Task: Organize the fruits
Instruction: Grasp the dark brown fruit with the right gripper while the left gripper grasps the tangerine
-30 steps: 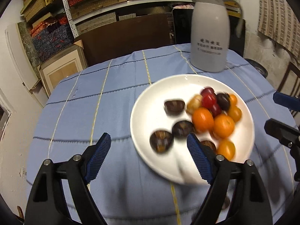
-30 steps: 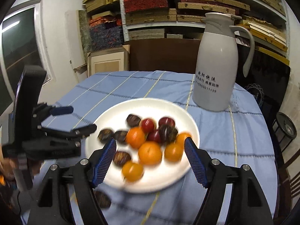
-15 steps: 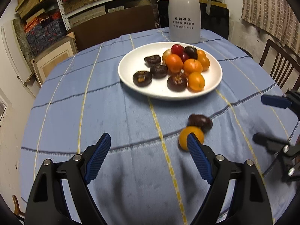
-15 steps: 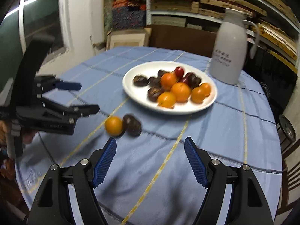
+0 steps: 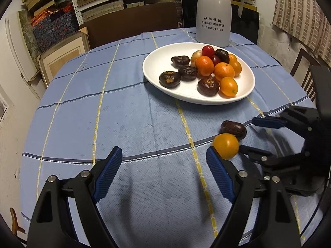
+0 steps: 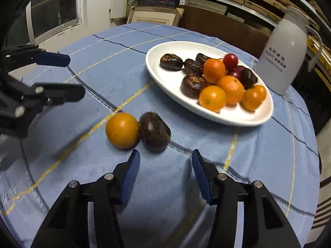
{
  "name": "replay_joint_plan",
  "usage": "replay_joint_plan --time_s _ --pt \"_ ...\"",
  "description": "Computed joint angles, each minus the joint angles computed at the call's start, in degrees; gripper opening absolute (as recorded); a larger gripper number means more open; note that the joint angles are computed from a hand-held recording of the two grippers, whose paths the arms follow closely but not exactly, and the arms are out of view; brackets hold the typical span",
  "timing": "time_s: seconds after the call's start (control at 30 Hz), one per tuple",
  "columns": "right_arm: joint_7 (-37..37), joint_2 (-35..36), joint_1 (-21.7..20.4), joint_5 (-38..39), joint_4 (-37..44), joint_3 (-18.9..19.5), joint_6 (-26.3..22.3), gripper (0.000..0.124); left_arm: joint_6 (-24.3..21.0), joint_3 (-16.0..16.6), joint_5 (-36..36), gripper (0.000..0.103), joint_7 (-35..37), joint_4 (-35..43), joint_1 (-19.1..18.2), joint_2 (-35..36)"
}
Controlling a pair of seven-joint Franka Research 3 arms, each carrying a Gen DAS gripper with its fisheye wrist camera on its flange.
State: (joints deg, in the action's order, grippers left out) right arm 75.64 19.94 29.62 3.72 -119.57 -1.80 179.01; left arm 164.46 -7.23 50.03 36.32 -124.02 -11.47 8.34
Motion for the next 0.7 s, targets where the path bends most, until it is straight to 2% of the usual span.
replay_joint_plan --time_s 0.1,0.2,0.3,0.33,0.43,0.6,0.67,0.7 --pt "-0.51 1.67 -0.22 -0.02 2.45 0.64 -0.64 0.051 0.12 -0.14 -1.26 0.081 1.27 0.46 0.14 0.84" --pt "-4.4 2.75 -3.21 2.43 4.31 4.6 -2.22 0.033 0.18 -0.21 -2.49 0.081 2.53 0.95 0.0 1.5" --pt "-2.27 2.28 -0.77 0.62 3.64 1.94 -1.66 0.033 0.02 -0.28 -3.54 0.081 3.74 1.32 -0.34 1.98" --pt "-2.94 1.79 -1.82 1.44 2.84 3.03 -1.1 0.033 0.03 -0.25 -3.71 0.081 4.0 1.32 -0.48 2.02" --pt "-5.77 -0.59 -7.08 5.03 -0.62 8.06 1.25 0.032 0.15 -0.37 -4.29 0.081 4.94 1.43 -0.88 2.22" --pt "-12.22 -4.9 -19.15 13.35 -6.53 19.41 4.38 0.033 -0.39 -0.97 -5.69 0.081 7.14 2.79 -2.01 3.86" --pt "-13.83 -5.78 -20.61 15.2 -7.69 20.91 4.96 0.033 -0.96 -0.93 -5.99 0.081 7.61 3.74 -2.82 4.91" --pt "-14.96 -6.18 -22.51 16.53 -8.38 22.86 5.24 0.033 -1.43 -0.78 -5.85 0.081 7.48 4.51 -3.35 5.64"
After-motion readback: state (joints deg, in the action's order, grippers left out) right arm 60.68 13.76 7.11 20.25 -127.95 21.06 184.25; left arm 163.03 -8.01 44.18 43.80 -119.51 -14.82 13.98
